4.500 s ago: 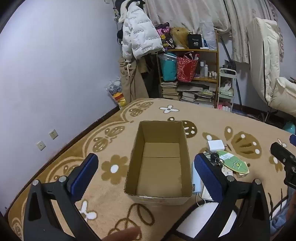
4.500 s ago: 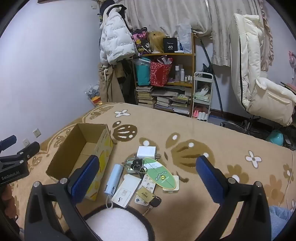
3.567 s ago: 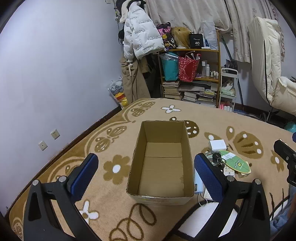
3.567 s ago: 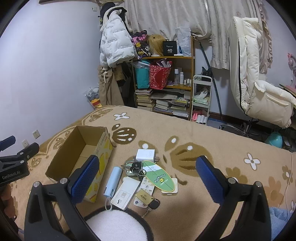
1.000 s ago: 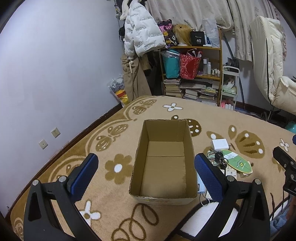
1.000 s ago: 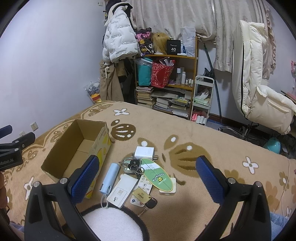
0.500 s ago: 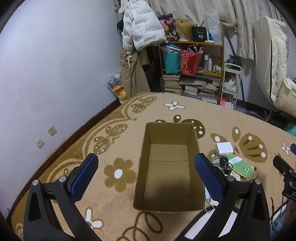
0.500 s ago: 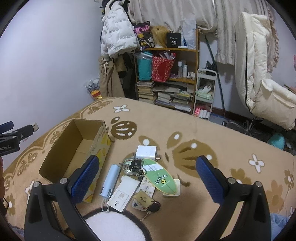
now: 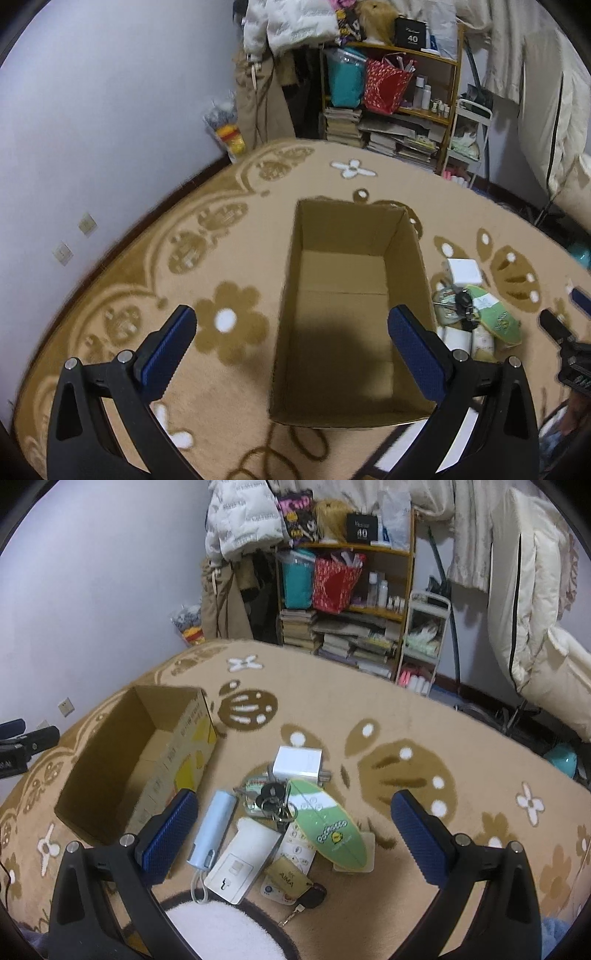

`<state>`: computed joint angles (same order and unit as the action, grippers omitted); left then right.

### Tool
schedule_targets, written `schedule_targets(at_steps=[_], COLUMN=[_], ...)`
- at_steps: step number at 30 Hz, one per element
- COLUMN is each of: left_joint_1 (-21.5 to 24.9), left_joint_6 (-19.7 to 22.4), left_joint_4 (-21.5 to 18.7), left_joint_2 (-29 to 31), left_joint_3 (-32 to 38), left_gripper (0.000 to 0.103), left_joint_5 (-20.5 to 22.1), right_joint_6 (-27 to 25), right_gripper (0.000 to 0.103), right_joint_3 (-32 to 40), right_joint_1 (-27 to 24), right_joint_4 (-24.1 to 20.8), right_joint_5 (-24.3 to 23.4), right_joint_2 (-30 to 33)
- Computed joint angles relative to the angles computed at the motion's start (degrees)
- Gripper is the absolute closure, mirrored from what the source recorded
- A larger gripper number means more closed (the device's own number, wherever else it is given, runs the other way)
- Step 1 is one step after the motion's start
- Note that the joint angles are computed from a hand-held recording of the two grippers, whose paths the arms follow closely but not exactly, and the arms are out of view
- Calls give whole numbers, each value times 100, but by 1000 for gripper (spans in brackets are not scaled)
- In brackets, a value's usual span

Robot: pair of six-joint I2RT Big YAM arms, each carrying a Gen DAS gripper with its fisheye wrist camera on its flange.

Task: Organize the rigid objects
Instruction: 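Grasp the cardboard box wall with the left tool while the right tool approaches the item pile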

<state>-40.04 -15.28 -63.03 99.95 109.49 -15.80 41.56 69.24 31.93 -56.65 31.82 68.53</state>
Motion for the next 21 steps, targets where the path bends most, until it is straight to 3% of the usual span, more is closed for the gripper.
schedule_targets(at_steps=[7, 9, 12, 17, 21], left_joint_1=[99, 104, 126, 199, 240], left_joint_6=[-49, -36, -50, -132, -190], left_joint_4=[-96, -234, -461, -917, -1147], left_joint_2=[227, 329, 470, 672, 729], left_joint_3=[43, 96, 180, 310, 303], left_gripper=[1, 7, 19, 53, 65], left_joint_5=[9, -127, -49, 101, 117], right_joint_6=[257, 362, 469, 548, 598], right_gripper=[0, 0, 0, 0, 0], right_joint_3=[-221, -284, -362, -405, -437], right_joint_1=[-113, -184, -253, -252, -312], right_joint_4=[-27, -49, -42, -60, -140], right_joint_5=[-121, -326, -555, -700, -838], right_joint_2=[190, 258, 310, 365, 490])
